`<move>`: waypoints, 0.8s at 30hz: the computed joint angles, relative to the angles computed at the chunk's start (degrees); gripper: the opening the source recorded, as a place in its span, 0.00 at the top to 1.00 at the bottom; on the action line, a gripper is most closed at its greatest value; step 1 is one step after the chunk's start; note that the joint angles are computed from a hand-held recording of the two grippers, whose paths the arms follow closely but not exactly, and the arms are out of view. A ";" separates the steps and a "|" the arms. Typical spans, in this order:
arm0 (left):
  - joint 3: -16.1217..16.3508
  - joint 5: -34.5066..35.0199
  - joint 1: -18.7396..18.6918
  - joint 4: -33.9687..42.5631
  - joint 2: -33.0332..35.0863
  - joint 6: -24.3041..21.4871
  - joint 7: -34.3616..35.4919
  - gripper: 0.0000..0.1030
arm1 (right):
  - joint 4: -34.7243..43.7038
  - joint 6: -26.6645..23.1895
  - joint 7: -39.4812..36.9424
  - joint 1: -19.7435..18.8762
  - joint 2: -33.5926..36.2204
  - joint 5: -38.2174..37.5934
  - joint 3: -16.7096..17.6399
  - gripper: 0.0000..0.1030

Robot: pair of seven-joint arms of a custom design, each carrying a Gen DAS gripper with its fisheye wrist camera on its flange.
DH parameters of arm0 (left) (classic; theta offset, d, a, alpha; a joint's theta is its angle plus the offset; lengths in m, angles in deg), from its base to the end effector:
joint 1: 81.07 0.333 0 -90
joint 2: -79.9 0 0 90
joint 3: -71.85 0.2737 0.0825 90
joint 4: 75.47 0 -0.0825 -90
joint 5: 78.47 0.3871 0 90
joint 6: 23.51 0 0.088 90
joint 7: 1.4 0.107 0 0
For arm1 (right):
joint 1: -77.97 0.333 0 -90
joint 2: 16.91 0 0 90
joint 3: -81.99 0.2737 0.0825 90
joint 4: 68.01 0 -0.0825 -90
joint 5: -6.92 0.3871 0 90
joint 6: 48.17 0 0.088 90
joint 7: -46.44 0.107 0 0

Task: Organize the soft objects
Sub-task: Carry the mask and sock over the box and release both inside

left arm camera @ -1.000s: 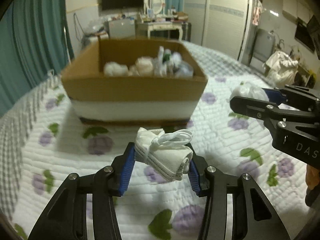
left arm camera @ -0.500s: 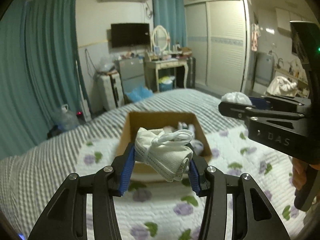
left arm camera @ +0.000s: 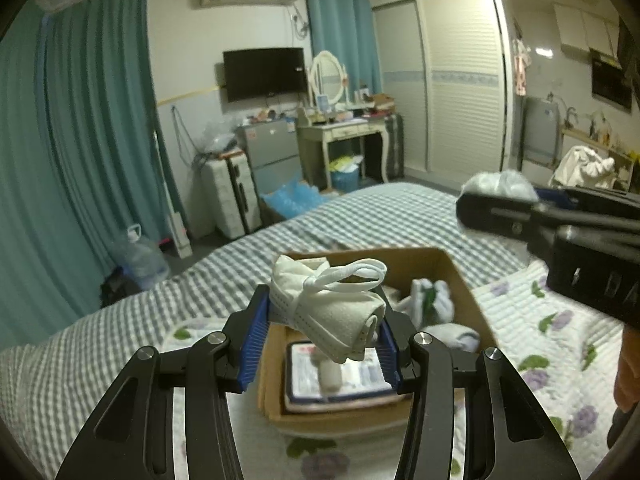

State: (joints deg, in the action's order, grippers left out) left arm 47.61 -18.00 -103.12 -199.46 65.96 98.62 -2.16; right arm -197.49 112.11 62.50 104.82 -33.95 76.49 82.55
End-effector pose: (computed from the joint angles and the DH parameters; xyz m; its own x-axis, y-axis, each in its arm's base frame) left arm 0.3835 -0.3599 0.4901 0.3000 -0.9490 -0.0965 -0.5098 -0.0740 -0.8571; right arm 0.4769 0.1983 0.5128 0.7197 -0.6909 -0.0688 -0.3695 -0.2972 -0.8805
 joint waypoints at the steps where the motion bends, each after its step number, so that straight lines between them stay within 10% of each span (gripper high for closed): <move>1: 0.26 0.22 0.19 -0.23 0.24 0.76 -0.35 0.54 | 0.83 0.13 -0.17 0.08 1.20 0.67 -0.18 0.66; 16: 4.61 4.22 1.58 1.74 8.11 9.13 -2.14 0.49 | 13.91 1.70 1.46 -6.51 21.07 -1.51 5.55 0.66; 20: 3.79 4.41 0.69 2.27 7.80 5.22 -2.52 0.16 | 15.21 0.82 2.11 -7.90 22.26 -1.62 6.55 0.65; 24: 3.17 4.90 -0.29 3.10 7.58 2.35 -1.84 0.14 | 16.01 -0.39 4.99 -8.48 22.10 -2.23 7.02 0.47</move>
State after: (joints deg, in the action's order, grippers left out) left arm 50.78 -13.10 -103.41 -196.36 73.55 100.97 -4.00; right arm -181.48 111.73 67.49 96.34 -11.85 74.25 89.57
